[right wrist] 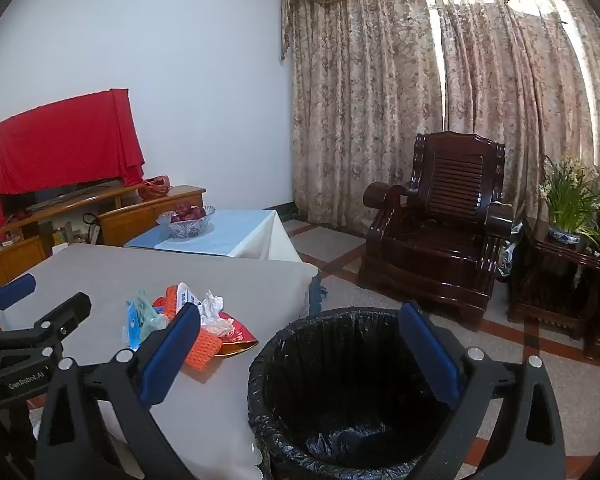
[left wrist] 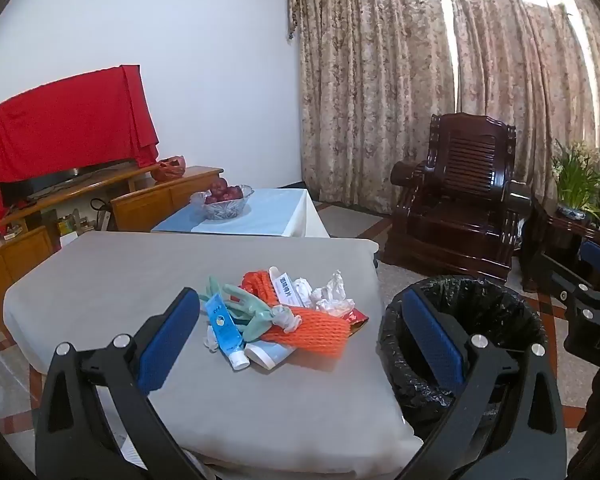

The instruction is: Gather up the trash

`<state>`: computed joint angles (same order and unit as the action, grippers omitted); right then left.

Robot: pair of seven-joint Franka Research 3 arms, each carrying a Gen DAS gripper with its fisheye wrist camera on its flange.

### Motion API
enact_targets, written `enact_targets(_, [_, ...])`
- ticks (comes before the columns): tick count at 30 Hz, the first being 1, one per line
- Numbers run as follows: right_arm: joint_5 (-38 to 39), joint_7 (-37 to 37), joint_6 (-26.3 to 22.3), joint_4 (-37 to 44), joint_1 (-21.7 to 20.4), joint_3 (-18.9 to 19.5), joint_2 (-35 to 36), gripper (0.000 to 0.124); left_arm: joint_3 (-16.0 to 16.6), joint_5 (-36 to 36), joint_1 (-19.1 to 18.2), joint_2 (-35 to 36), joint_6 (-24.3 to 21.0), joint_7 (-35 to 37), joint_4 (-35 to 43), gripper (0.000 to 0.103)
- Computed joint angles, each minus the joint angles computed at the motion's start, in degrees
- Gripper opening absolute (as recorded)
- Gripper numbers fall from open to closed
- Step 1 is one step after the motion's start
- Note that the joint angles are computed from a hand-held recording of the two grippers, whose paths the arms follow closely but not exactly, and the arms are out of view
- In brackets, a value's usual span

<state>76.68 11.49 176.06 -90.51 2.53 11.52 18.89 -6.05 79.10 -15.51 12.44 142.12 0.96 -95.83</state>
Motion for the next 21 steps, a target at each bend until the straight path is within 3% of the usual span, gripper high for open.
enact_targets(21, [0.0,0.1,0.0,0.3,0.1,0.0,0.3,0.097,0.0,-0.2,0.1,0.0,0.1,-0.1,0.0,0.098])
